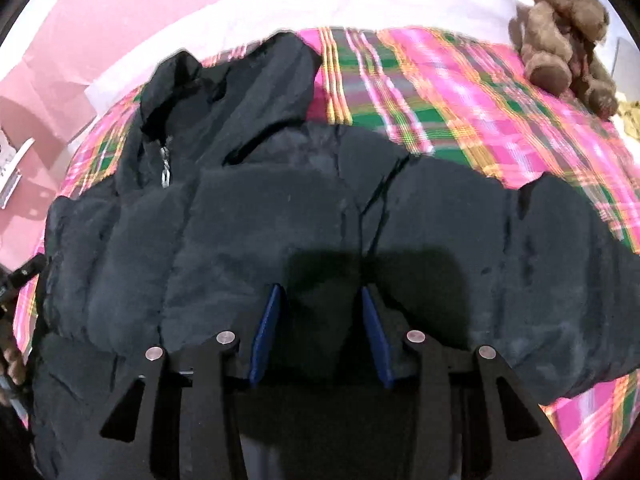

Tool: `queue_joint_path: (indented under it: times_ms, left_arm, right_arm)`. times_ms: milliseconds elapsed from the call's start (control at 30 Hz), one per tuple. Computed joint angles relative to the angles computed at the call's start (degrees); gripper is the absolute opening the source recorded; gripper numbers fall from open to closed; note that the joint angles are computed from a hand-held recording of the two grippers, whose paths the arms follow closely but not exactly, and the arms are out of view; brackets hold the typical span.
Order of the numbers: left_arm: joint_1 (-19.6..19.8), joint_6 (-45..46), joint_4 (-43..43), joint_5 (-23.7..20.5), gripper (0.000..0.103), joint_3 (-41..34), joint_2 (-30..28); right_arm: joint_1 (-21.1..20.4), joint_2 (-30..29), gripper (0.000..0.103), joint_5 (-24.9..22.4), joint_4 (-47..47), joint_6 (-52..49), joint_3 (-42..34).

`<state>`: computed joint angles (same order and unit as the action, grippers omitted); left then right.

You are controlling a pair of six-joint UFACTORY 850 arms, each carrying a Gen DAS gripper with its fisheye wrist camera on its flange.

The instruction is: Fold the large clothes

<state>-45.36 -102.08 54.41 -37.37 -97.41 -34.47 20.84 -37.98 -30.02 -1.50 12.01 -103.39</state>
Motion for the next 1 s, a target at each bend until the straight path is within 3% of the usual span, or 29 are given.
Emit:
queue_joint_path:
  times_ms: [100,167,267,367,600,733,833,1000]
  left_arm:
    - [0.27,2.18,3.44,-3.45,0.056,-3.09,-1.00]
    - [1.64,5.70,1.11,-3.76,0.056,-6.14,-3.22]
    - [3.89,11.85,-6.42,-4.87,0.056,-10.17,-7.44]
    - [4.49,9.89,-5.72,-3.56,0.056,-8.16,-8.32]
    - [3.52,8.52,-3.65,-4.95,0.055,-7.63,-7.62]
    - [1.28,2.05,2.30,-2.75,0.055,-1.48,-2.07]
    - [-0.45,1.28,4.07,-3.51,0.055,0.96,-0.65]
    - [0.43,5.27,-2.37,-3.04,0.056,-0.15,-3.09]
  right_arm:
    - [0.45,3.73,0.043,4.82,-9.84,8.70,3.94]
    - [0.49,3.81,0.043,6.26,-10.34,9.52,3.48]
    - [0.82,-2.01,0.043,2.04,-2.00,-0.73,-4.69]
    - [1.10,-9.18,0.043,-4.94,-1.12,-2.57,-13.15]
    - [0.68,-11.29,0.043,-5.12,-0.26,-2.51,-14.83]
    - [0.52,-2.70,0.043,1.94,1.57,-3.60,-4.35]
    - [0.89,1.68,0.043,5.43,1.37,-4.46,1.96]
    - [1.17,-0.52,0.043,2.84,1.29,-4.26,2.26]
